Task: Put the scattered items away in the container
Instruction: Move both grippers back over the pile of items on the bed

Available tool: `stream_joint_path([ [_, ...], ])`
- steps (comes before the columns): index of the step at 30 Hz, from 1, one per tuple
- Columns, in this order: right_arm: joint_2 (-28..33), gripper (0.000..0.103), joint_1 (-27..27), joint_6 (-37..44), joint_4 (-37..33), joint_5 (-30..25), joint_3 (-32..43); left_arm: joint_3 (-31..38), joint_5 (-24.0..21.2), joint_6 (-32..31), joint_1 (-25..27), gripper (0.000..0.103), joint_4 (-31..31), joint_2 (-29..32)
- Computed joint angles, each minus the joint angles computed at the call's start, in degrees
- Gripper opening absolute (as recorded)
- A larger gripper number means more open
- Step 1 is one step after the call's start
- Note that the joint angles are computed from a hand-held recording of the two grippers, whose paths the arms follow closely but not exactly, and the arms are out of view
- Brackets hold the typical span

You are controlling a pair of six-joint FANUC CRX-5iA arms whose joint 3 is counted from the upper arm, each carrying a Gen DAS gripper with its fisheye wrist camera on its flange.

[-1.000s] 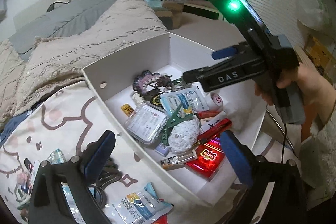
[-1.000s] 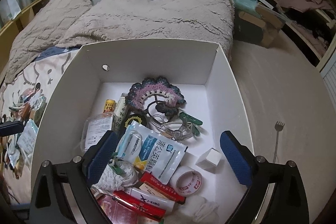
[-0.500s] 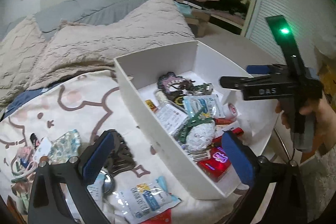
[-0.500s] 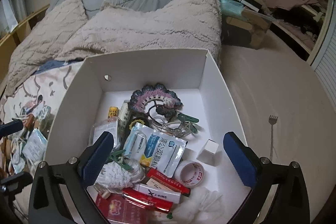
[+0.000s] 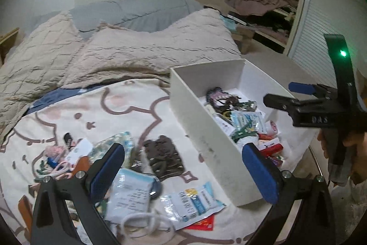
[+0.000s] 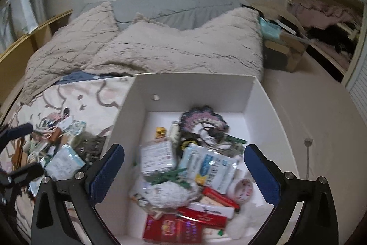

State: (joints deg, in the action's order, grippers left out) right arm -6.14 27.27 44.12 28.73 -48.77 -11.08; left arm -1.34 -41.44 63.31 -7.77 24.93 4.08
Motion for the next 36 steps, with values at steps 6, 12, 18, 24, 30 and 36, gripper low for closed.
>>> stream_joint_path([
  [6,-1.1,0.103,3.9,0.2,1.2,0.6,-0.8,-3.0,1.6,0.5,2.6,0.103,-0.6,-3.3],
  [12,-1.3,0.103,7.4,1.1,1.3,0.3,-0.4,-6.5,2.7,-0.3,5.2,0.103,0.1,-6.7],
  [18,-1.4,0.103,10.8,2.3,0.8,0.5,0.1,-9.0,2.6,-1.4,7.9,0.103,0.1,-9.5],
  [24,-0.7,0.103,13.3,4.7,-0.6,0.4,1.0,-11.4,2.8,-2.5,10.0,0.103,1.2,-12.3],
  [30,-0.3,0.103,15.6,5.9,-1.1,-0.1,1.1,-14.8,2.7,-4.9,12.5,0.103,2.8,-15.1],
  [36,0.7,0.103,17.4,7.9,-2.2,-1.5,1.6,-17.5,3.0,-6.0,14.6,0.103,2.2,-16.7],
])
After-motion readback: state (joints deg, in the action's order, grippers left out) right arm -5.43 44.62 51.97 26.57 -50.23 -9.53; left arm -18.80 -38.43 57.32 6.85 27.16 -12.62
